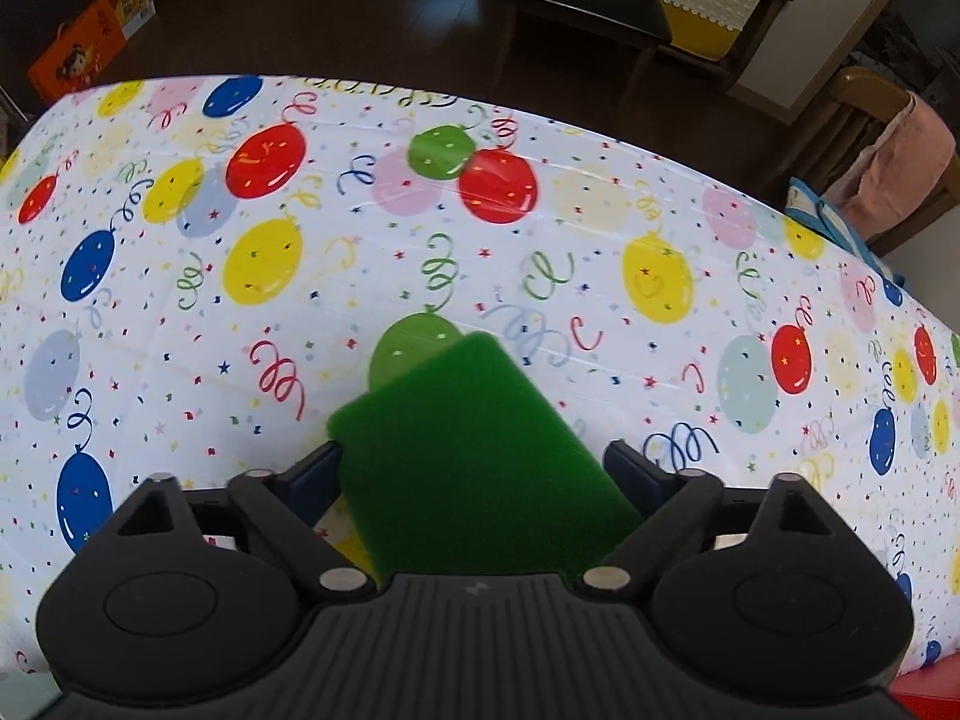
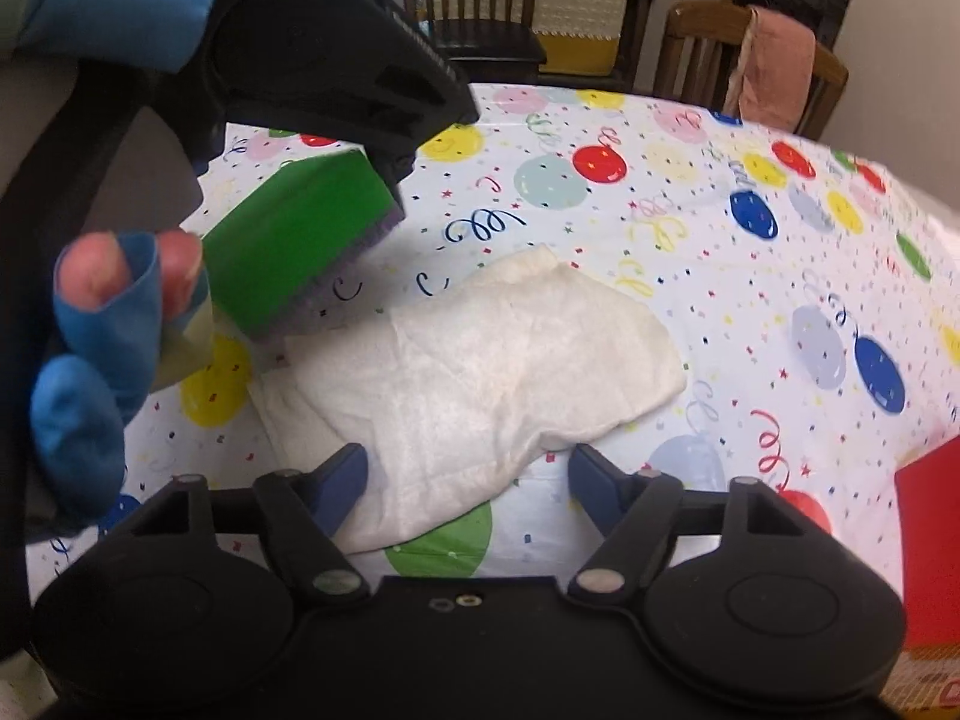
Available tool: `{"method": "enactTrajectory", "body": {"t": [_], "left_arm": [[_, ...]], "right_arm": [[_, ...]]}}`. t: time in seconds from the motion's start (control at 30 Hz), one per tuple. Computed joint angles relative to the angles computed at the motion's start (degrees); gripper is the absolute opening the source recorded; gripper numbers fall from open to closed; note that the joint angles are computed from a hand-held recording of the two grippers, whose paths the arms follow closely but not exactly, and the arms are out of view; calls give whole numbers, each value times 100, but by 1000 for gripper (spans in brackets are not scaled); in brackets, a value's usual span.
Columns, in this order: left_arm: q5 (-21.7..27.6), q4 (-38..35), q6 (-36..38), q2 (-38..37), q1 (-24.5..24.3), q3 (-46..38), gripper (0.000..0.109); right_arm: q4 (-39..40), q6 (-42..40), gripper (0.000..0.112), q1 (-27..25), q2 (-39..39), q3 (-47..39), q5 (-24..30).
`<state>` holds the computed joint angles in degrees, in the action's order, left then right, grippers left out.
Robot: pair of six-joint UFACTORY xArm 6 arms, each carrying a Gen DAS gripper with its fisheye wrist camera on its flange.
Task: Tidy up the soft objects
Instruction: 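Grasp the green sponge with the left gripper while the right pinches the white cloth, then carry the green sponge with the left gripper while the right carries the white cloth to the box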
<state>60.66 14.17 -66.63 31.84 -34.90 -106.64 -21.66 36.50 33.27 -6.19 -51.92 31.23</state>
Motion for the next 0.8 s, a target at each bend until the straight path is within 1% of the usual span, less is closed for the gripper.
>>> {"method": "enactTrajectory", "body": {"t": [0.07, 0.1, 0.17, 0.2, 0.23, 0.27, 0.33, 0.43, 0.57, 0.8], "left_arm": [[-314, -83, -32, -197, 55, 377, 90], [-443, -126, -31, -278, 77, 529, 89], [-617, -104, -44, -406, 80, 739, 87], [-670, -80, -48, -453, 74, 809, 87], [-760, -80, -40, -515, 80, 912, 86], [-865, -86, -48, -588, 91, 1032, 86], [-991, -49, -116, -727, 111, 1246, 85], [-1110, -49, -165, -935, 152, 1544, 85], [-1159, 77, -195, -1212, 167, 1861, 85], [-1229, 645, -203, -1742, 75, 2183, 85]], "right_arm": [[-45, -5, 60, 27, -38, 50, -80], [-91, 3, 57, 51, -54, 66, -101], [-191, 26, 45, 108, -75, 72, -110], [-253, 56, 42, 139, -86, 70, -92], [-284, 55, 33, 164, -93, 65, -79], [-294, 47, 21, 186, -98, 60, -63], [-290, 30, 12, 215, -105, 46, -20], [-426, 240, 8, 206, -184, 89, -33], [-501, 395, 7, 207, -395, 182, -25], [-302, 126, 7, 350, -903, 368, -48]]}}
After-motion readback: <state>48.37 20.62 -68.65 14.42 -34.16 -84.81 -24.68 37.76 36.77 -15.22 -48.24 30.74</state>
